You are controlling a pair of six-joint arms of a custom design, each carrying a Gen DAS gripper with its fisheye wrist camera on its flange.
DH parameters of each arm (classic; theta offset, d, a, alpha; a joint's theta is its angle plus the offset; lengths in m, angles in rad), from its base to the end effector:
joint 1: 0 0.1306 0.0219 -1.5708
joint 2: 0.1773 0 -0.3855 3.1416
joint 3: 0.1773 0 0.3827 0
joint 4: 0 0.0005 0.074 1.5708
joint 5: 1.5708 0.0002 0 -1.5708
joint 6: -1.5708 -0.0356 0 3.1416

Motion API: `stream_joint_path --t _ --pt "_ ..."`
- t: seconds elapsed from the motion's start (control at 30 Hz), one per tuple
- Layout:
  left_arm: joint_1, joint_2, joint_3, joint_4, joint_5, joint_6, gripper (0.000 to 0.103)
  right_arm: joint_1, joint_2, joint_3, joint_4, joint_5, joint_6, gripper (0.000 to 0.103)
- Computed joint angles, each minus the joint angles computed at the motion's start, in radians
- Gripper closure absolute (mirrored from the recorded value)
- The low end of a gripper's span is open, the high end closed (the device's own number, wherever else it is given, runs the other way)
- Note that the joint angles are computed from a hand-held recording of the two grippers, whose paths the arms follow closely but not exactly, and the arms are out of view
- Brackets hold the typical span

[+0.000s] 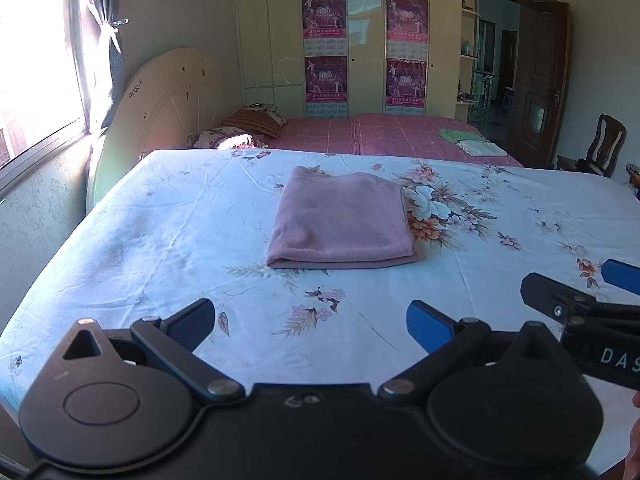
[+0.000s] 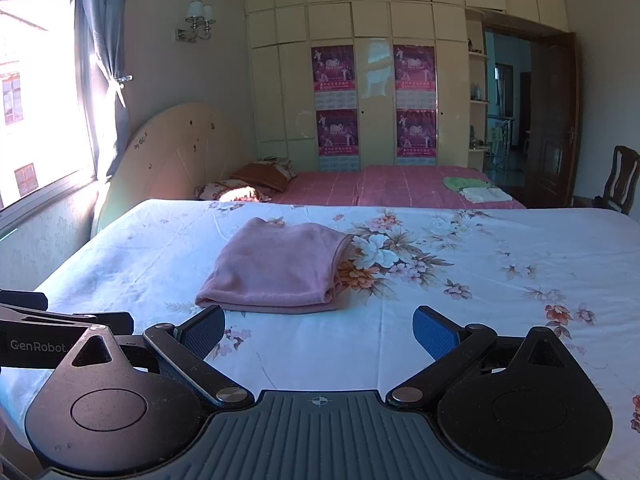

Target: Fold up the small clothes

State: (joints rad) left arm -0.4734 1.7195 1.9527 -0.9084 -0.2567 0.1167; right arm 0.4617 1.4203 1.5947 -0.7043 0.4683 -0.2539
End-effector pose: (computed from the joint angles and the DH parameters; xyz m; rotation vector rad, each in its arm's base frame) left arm 0.5399 -0.2670 0.5163 0.2580 2.2052 -0.0359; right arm 0.4553 0.2080 0.5287 0.0652 2.0380 -0.0459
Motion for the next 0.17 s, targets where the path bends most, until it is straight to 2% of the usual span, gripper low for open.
stream_joint_path --t 0.07,0.17 --pt "0.000 0.008 -0.007 0.039 -0.003 -0.028 0.007 -0.007 0.018 0.015 -0.004 -0.012 0.000 0.004" --pt "0.008 0.056 0.046 0.029 0.006 -0.042 0.006 -0.024 0.050 0.041 -0.010 -0.031 -0.002 0.004"
